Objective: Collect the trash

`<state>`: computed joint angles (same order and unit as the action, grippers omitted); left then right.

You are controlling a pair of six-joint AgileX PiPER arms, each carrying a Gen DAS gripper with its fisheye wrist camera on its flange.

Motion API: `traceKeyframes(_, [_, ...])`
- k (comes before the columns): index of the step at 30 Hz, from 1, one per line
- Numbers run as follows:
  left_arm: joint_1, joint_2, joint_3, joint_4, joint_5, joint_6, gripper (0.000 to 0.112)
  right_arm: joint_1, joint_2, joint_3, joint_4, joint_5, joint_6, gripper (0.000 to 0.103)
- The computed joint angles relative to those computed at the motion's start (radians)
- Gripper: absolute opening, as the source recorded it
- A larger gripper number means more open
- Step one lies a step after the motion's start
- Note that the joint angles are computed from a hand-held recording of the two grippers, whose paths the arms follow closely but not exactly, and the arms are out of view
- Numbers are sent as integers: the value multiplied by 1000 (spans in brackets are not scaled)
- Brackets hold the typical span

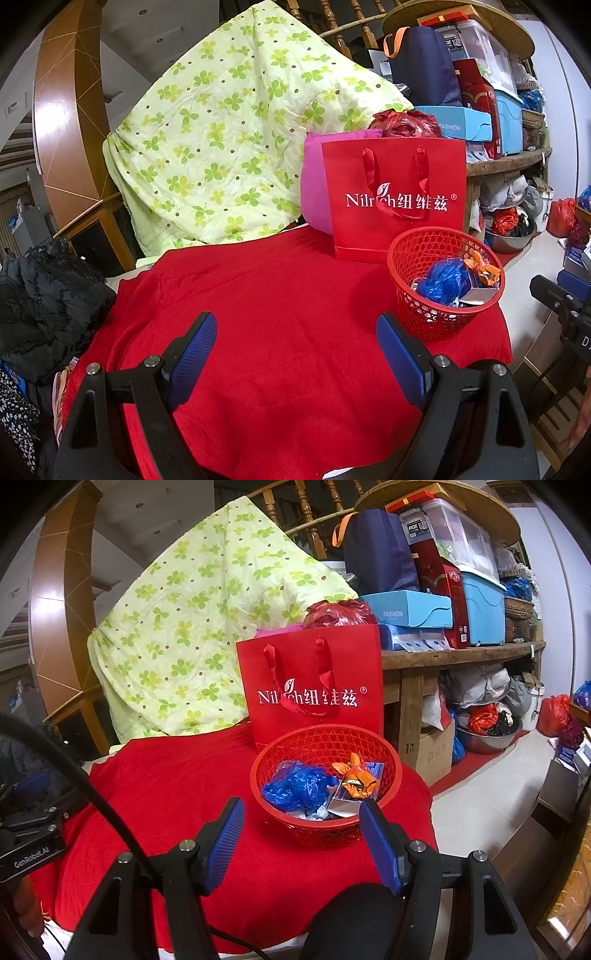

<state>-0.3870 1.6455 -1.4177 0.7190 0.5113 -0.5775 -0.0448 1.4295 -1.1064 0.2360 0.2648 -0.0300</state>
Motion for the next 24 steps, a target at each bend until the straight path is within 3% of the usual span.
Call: traceKeyframes(24, [0,11,-12,-21,15,24,88,18,9,3,-83,-2,98,69])
